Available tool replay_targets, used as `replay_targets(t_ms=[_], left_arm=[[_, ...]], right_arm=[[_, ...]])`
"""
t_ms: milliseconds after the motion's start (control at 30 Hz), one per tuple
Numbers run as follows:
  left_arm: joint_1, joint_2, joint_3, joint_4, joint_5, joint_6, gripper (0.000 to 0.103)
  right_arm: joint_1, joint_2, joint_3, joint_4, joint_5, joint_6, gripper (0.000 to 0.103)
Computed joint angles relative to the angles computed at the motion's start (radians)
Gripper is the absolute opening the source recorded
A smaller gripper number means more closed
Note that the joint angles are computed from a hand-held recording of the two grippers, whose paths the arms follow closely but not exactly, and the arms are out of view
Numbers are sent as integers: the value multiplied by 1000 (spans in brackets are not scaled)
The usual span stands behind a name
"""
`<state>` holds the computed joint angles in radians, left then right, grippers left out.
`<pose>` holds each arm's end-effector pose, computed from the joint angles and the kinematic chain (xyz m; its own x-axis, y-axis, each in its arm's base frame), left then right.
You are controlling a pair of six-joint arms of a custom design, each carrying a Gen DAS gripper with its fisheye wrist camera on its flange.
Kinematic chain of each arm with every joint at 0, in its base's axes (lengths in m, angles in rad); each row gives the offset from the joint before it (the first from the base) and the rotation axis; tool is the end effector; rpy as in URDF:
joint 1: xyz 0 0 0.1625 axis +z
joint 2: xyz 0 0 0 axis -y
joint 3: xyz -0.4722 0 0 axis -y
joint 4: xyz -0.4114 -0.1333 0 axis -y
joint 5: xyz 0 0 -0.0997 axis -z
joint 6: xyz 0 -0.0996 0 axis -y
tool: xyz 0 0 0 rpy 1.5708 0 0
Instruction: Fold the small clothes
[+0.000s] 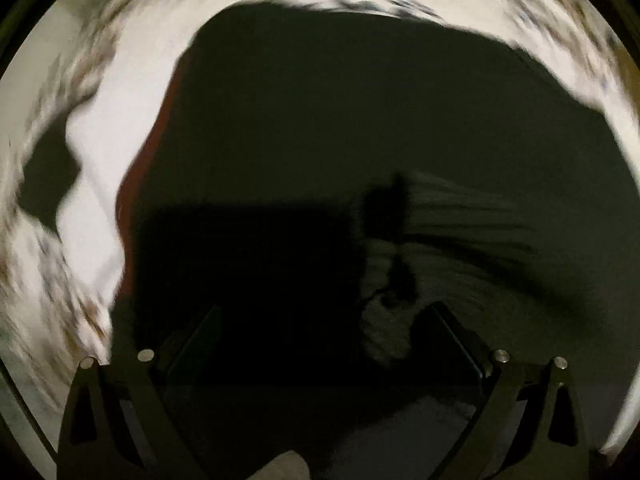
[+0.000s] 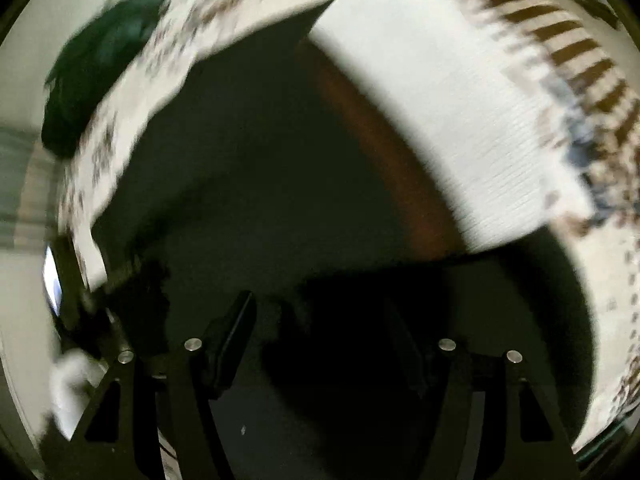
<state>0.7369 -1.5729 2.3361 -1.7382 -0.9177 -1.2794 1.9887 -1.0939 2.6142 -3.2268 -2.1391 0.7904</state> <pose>-0.1174 -0.3683 0.2289 -0.6679 -0.2980 -0.6820 -0.0932 0.9426 -0.3205 0.2139 -0.2854 0.1015 -0.8485 0.4497 0.2790 0.2855 0.8329 -0.4741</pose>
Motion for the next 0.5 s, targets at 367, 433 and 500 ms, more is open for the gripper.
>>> replay_targets(t_ms=[367, 433, 500], left_arm=[[-44, 57, 54, -297, 29, 100, 31], [-68, 32, 85, -361, 66, 124, 9], [-77, -6, 92, -379, 84, 137, 7]], right_arm=[[-84, -270, 182, 23, -50, 8, 69], [-75, -229, 177, 3, -63, 22, 69], [-98, -223, 168, -16, -56, -7, 69]])
